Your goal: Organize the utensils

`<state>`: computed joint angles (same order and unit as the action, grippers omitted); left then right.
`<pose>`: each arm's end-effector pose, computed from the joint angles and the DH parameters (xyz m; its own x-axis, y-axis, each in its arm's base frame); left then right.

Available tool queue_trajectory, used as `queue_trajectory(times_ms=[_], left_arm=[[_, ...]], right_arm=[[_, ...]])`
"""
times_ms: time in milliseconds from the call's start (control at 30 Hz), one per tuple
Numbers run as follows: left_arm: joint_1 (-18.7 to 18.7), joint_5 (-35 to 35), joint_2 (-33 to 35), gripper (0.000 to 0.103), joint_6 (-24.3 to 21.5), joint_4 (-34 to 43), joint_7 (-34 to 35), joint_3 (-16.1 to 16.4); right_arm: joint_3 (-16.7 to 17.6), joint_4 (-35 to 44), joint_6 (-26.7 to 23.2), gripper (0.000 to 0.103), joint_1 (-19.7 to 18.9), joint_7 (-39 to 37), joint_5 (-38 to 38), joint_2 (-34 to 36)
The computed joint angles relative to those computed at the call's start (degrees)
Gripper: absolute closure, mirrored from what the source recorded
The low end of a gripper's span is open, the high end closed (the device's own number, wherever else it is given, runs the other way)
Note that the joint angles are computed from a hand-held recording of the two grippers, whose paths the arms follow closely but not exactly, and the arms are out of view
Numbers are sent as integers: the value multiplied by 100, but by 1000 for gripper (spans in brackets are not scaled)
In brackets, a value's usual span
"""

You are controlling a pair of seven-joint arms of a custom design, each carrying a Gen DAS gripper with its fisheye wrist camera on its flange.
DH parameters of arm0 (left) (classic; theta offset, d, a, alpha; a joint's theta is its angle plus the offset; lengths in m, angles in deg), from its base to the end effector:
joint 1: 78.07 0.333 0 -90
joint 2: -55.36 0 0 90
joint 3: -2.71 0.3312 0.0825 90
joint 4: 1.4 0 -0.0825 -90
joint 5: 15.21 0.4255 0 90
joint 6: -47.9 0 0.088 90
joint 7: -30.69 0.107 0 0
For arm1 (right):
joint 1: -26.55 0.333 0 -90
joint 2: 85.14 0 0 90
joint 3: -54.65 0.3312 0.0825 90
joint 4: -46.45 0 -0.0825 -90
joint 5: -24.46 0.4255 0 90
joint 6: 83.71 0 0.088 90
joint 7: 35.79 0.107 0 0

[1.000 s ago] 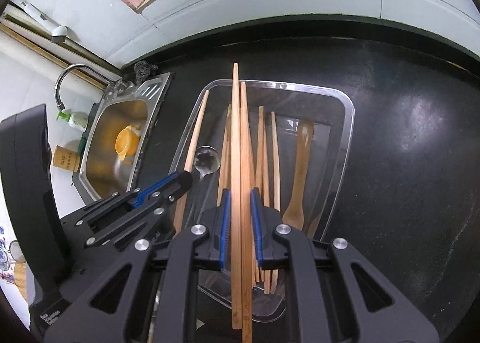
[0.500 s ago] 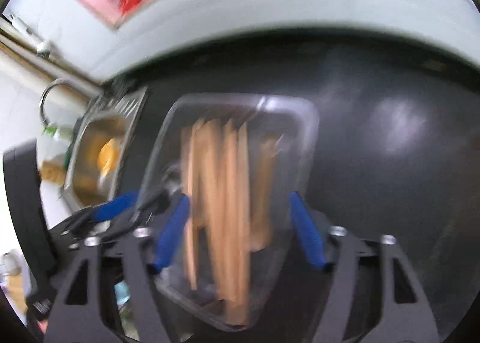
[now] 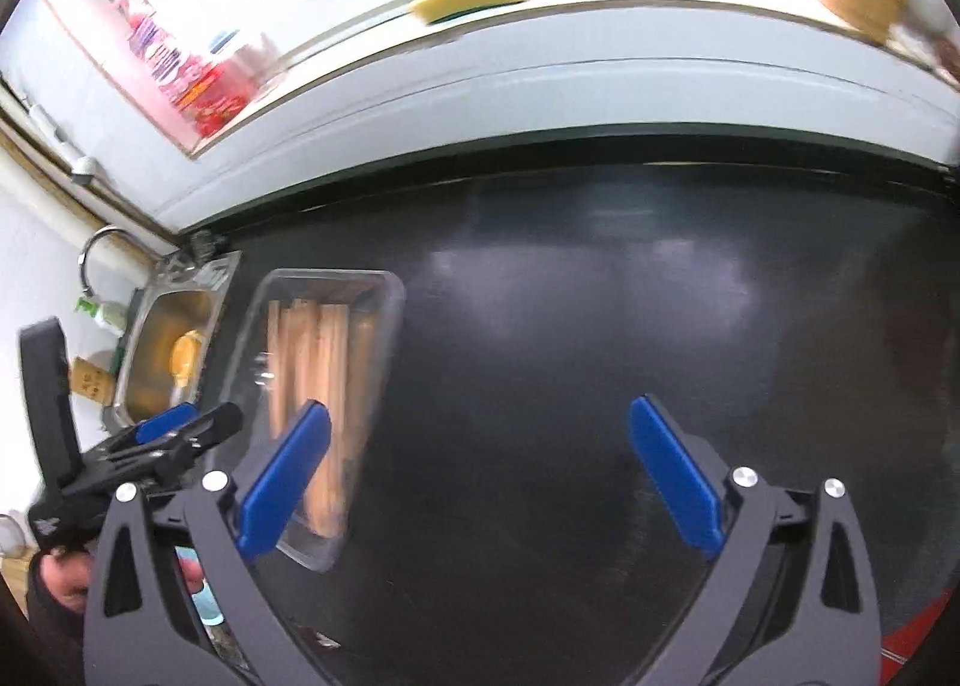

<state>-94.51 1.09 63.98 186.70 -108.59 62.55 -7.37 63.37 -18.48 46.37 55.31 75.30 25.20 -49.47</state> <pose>0.6047 -0.2948 0.4746 0.3292 -0.9240 0.1948 -0.8388 -0.3809 -0.3891 0.6751 0.4690 0.5108 0.2780 -0.9212 -0.2721 -0.8938 -0.1443 -0.4247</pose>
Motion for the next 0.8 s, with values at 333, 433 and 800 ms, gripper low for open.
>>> queue_trajectory(times_ms=[333, 433, 800], left_arm=[[-1121, 340, 1769, 6, -810, 2670, 49, 32], [-1459, 325, 2344, 6, -1143, 3564, 81, 140], [-2108, 325, 3345, 6, -2163, 5295, 75, 483]], right_arm=[[-344, -2433, 591, 7, -624, -48, -634, -1838], [-371, -2801, 717, 7, -787, -82, -712, -2123], [-307, -3146, 791, 7, -1070, -642, -435, -2353]])
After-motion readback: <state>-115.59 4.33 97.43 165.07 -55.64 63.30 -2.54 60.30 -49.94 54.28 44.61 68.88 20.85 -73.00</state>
